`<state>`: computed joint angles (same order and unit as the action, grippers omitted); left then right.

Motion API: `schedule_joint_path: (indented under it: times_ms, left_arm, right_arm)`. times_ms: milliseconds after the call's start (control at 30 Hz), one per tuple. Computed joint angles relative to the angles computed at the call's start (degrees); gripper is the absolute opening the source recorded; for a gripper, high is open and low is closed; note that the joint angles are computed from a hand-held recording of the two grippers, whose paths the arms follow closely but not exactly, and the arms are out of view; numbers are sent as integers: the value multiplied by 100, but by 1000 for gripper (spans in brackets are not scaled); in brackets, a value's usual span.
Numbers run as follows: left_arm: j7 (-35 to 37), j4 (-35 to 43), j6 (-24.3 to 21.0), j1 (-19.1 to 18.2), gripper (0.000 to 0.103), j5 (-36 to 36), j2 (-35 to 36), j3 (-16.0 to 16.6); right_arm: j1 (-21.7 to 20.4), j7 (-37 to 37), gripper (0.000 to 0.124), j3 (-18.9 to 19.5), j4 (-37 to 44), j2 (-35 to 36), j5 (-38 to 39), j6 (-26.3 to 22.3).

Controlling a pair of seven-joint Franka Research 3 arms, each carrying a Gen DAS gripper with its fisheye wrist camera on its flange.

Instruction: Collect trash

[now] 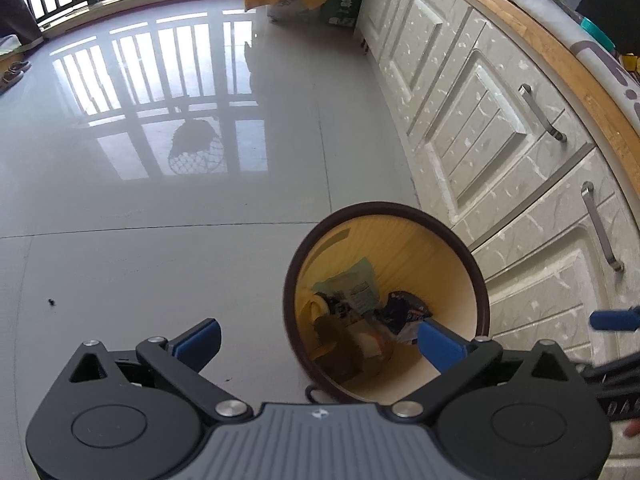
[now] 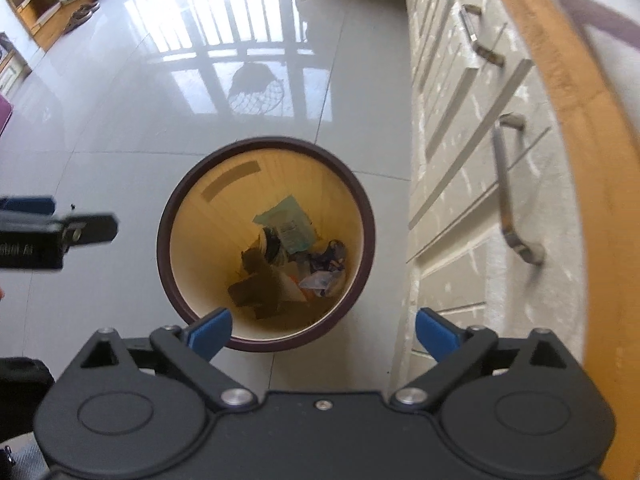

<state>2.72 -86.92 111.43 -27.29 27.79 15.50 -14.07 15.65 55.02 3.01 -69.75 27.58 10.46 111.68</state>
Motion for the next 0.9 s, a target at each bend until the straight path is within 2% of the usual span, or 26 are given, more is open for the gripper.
schedule_joint_path:
  times_ms: [400,767,900]
  left_arm:
    - [-100,251,-684,-230,103,36,-161,-123]
    - [-287,867,-1506,-545,103,390,-114,-177]
    - [-464,977,-1620,-675,103,583,-144,-181]
  right_arm:
    - [-82,-342,102,53,-371,-481,220,295]
    - [-243,-625,102,99,-559,-950,698,383]
    - [-285,-717,102,88,-646,-1153,844,524]
